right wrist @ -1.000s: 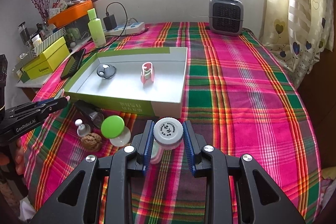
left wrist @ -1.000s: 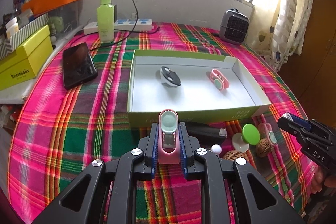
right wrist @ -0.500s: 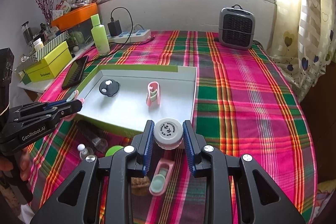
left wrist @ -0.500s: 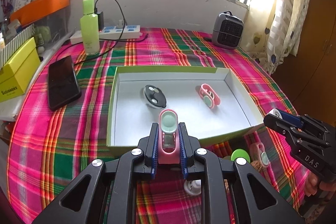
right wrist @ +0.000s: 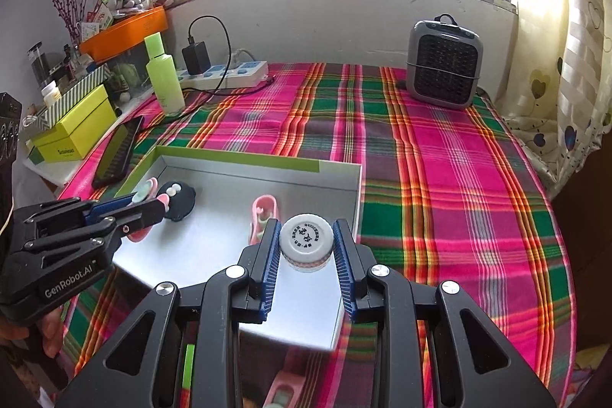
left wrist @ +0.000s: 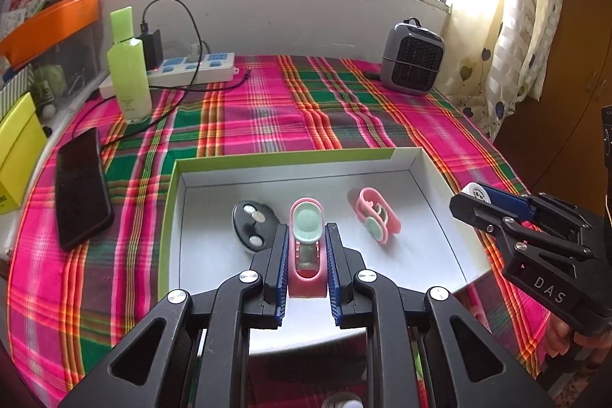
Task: Organize objects
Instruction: 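Carry the white jar in the right tool while the left tool carries the pink holder into the box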
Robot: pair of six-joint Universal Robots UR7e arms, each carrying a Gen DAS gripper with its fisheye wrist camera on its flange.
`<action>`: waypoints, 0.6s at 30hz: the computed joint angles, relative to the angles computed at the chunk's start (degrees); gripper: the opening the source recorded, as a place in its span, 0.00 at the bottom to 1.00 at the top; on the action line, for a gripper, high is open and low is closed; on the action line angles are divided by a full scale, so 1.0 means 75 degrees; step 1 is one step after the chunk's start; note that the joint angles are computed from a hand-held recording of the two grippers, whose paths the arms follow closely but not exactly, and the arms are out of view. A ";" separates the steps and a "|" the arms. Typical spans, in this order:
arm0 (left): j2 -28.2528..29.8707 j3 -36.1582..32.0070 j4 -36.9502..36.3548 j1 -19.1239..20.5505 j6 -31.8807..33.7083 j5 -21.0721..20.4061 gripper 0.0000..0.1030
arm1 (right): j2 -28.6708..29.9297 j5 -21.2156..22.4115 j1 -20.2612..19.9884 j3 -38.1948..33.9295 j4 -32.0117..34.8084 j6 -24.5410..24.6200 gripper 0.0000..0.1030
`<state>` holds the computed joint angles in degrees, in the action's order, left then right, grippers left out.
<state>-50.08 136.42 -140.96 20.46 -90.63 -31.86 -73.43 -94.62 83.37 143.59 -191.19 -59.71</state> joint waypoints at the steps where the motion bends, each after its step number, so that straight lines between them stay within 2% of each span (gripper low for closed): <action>1: 0.0007 -0.0019 -0.0058 0.0055 0.0091 0.0023 0.16 | 0.0115 -0.0047 0.0042 -0.0076 -0.0026 0.0029 0.28; 9: 0.0222 -0.0140 -0.1255 0.0703 0.1200 -0.0001 0.16 | 0.0889 -0.0439 0.0324 -0.0651 -0.0053 0.0257 0.28; 18: 0.0507 -0.0392 -0.1864 0.1189 0.2048 -0.0090 0.16 | 0.1465 -0.0727 0.0419 -0.1142 0.0071 0.0458 0.28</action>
